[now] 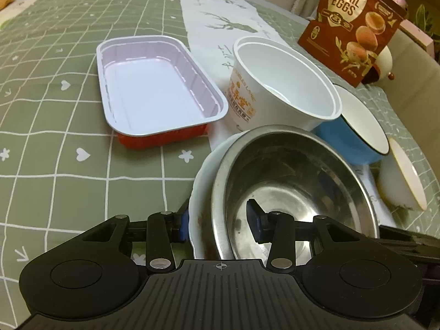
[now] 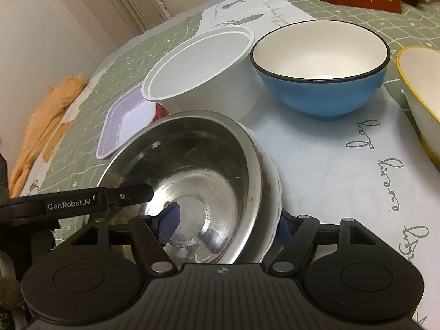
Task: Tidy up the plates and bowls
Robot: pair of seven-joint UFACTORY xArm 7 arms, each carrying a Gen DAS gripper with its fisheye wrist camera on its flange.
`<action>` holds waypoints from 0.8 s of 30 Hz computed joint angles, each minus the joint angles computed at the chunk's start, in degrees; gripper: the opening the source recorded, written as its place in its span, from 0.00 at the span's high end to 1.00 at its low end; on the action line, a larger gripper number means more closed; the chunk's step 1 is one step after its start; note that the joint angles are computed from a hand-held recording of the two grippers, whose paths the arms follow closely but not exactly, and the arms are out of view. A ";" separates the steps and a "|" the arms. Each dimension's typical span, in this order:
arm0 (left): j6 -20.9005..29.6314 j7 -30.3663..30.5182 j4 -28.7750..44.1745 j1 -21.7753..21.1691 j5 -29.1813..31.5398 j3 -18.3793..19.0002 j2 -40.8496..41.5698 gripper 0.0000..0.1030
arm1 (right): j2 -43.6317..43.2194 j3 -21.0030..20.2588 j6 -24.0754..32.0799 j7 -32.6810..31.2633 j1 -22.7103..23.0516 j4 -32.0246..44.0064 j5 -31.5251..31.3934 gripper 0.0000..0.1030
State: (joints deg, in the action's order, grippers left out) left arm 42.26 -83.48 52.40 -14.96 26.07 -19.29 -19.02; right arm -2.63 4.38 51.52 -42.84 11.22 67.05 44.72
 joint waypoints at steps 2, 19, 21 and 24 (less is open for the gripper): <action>0.07 0.16 -0.23 -0.22 -0.30 0.04 -0.41 0.57 | -0.57 0.48 -1.83 0.53 0.41 -0.85 -0.80 0.29; 4.37 0.06 0.85 -0.01 1.04 -1.75 -1.33 0.65 | -2.52 0.96 -8.57 3.07 3.20 -4.17 -6.09 0.26; 5.00 -0.27 1.01 -0.06 1.53 -1.73 -1.44 0.67 | -2.45 0.92 -8.49 3.63 3.31 -3.98 -6.62 0.26; 6.33 -0.76 1.62 -0.03 2.60 -2.10 -1.88 0.68 | -2.47 0.93 -8.20 4.61 3.42 -3.76 -7.43 0.26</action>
State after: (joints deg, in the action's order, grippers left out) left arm 48.60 -84.24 54.03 -14.98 28.67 -21.40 -20.90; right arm -5.10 5.31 43.32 -38.23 14.64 63.29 37.29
